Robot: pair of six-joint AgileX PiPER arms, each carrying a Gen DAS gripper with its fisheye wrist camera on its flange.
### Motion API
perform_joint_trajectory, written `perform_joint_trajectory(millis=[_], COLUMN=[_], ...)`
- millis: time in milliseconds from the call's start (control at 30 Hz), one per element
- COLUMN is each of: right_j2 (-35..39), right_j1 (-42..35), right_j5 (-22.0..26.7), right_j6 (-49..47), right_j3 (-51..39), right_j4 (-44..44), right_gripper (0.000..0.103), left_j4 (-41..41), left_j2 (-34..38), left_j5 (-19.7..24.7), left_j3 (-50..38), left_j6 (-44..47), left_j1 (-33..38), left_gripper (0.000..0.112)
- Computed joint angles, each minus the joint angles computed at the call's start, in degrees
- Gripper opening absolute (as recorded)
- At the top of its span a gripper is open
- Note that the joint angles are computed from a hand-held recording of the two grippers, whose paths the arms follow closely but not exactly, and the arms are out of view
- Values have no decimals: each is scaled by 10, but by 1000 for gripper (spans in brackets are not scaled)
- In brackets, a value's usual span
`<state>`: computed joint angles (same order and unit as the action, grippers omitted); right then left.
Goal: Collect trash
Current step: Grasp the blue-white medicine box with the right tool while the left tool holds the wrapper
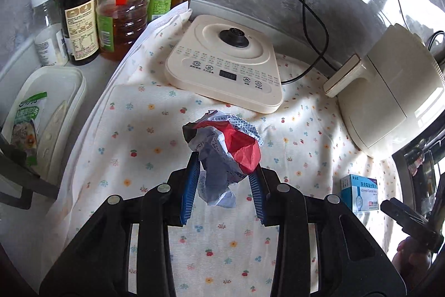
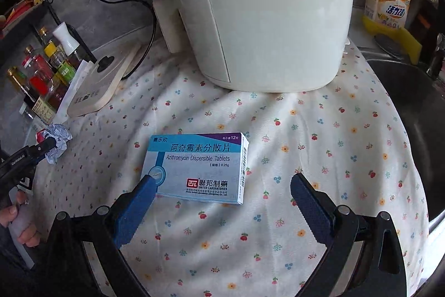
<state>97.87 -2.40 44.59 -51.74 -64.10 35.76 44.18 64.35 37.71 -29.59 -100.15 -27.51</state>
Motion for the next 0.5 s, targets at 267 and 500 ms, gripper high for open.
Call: perform_joint_trajectory(millis=[267,500], right_j2=[-4,-7], right_j1=[47,82], right_j5=[105,39], right_j6=[-105,-71], right_j3=[18,6], right_j4=[36,1], right_gripper=[68,95], left_j4=[5,13], left_j2=[-50,-65], left_j5=[80,142], left_j3=[43,39], left_j6=[-98,-146], left_j1=[-62,-118], left_gripper=[35,35])
